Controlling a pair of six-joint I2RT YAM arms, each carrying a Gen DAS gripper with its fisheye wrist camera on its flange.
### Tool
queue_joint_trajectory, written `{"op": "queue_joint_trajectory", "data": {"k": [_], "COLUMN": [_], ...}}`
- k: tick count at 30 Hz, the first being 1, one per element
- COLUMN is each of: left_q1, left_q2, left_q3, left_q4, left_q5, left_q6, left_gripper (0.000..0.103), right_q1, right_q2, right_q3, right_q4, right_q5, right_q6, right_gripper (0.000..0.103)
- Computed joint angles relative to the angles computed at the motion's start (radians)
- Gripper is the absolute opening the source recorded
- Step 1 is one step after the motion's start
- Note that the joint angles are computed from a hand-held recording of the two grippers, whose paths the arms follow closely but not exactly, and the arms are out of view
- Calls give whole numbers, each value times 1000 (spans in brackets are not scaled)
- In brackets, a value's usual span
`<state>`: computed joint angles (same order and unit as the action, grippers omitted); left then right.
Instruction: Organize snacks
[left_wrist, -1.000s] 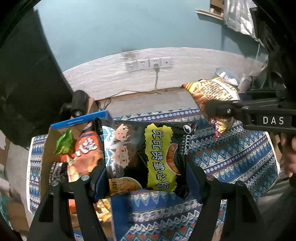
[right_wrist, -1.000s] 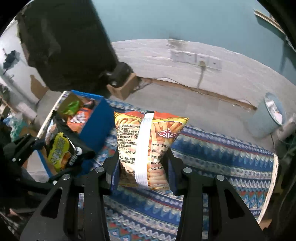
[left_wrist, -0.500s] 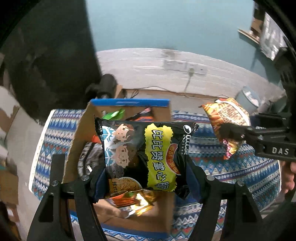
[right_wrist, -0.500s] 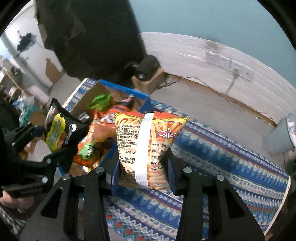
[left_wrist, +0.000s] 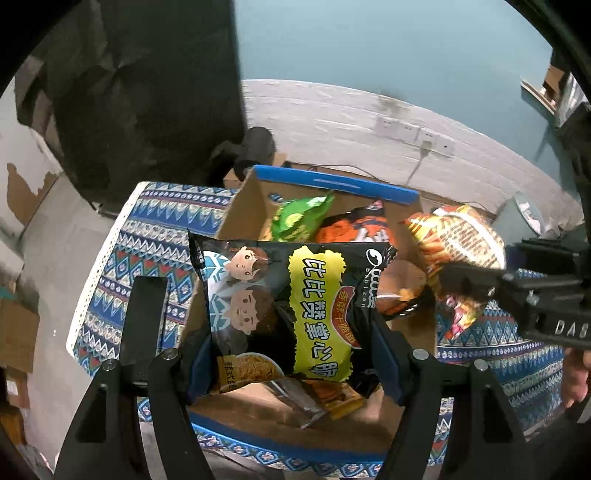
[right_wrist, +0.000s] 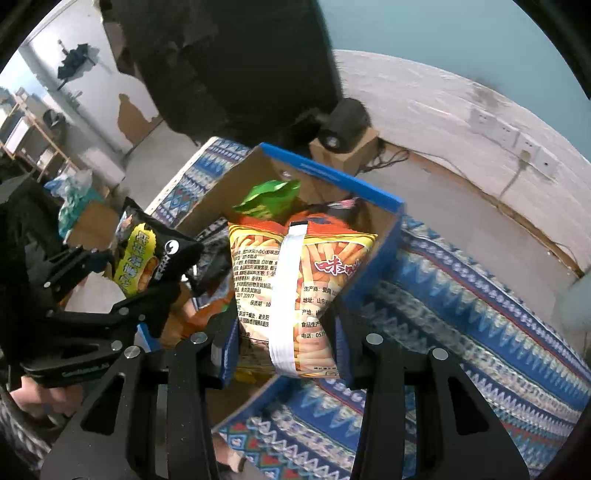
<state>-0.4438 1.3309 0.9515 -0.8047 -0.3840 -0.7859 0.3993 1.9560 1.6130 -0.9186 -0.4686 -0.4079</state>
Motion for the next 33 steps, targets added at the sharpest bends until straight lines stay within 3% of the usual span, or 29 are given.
{"op": "queue_joint_trajectory", "data": {"k": [8,13,16,25,28,33], "left_q1": [85,94,84,-27,-60,-112], "left_q2": [-44,-62,-63,-59,-66,-60], "left_q3": [-65,-64,-43,39,56,97], "left_q4": [9,-12,-32,-105,-113,-138], "left_q5": [68,73,68,-11,-34,-95], "left_q6": [-6,-21,-24,-65,-82,-112], "left_gripper": [75,79,82,88,93,94], "right_q1": [93,94,83,12,-7,-38], "right_q2": [2,-11,-20,-118,-175,-244], "right_q3": [-36,-48,-45,-109,-159,-208], "right_q4": [20,31,35,99,144,172], "right_q5": [-2,-14,-17,5,17,16], "right_q6": [34,41,46,42,38,13], "right_gripper": [43,65,68,74,82,81]}}
